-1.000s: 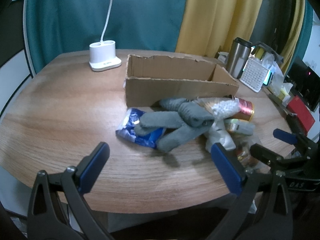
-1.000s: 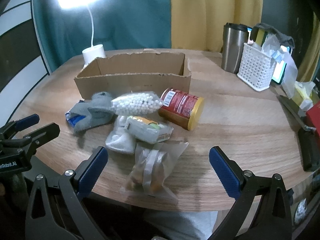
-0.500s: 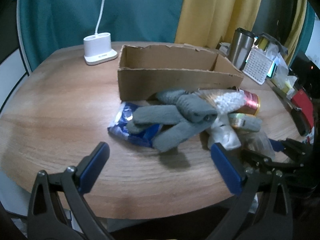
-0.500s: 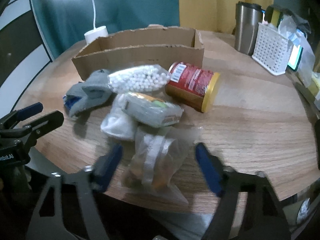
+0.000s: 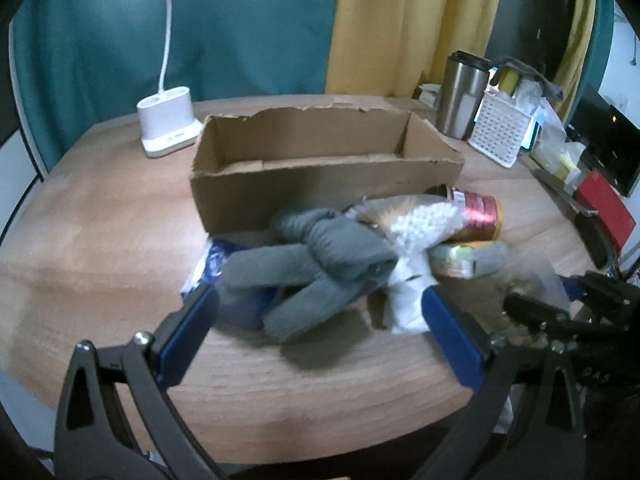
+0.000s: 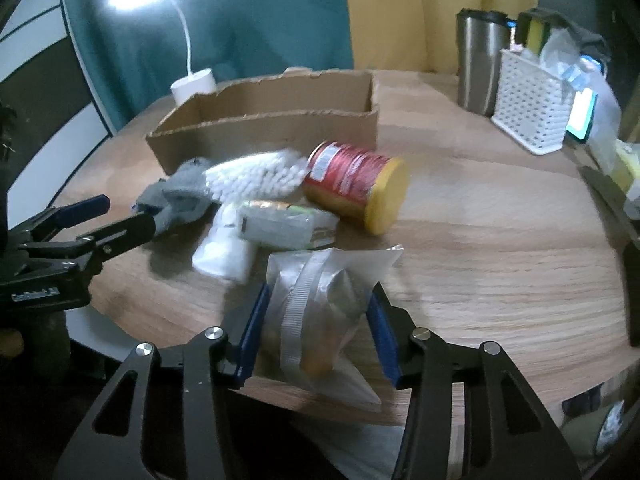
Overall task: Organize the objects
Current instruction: 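Grasp the grey gloves with the left tool while the right tool grasps the clear food bag, then carry the grey gloves and clear food bag into the cardboard box with both tools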
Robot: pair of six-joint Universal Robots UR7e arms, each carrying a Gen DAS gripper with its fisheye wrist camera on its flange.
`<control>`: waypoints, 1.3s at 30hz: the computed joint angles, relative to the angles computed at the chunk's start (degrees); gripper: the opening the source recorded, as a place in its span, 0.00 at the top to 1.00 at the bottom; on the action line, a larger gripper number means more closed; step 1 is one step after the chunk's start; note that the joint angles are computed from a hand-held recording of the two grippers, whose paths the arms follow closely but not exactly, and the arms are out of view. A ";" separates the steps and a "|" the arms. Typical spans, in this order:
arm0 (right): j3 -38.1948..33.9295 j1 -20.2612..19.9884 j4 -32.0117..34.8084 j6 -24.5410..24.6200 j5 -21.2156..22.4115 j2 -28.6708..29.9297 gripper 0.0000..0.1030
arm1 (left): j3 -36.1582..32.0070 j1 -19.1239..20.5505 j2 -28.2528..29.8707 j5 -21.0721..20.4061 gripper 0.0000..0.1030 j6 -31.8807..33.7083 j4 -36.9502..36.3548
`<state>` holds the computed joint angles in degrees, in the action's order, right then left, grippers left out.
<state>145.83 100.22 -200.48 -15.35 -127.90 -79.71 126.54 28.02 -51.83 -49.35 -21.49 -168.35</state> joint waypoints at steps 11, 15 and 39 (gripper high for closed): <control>-0.49 -1.71 0.88 -2.74 1.88 -5.95 0.51 | -4.53 0.66 2.37 2.09 0.01 -1.01 2.09; -1.06 -3.15 1.54 -3.76 3.06 -7.57 0.51 | -6.94 1.90 3.85 2.45 0.01 -1.44 3.45; -7.01 -9.69 6.50 -6.80 9.46 -7.67 0.51 | -14.59 8.04 8.43 -2.94 0.41 -2.17 12.55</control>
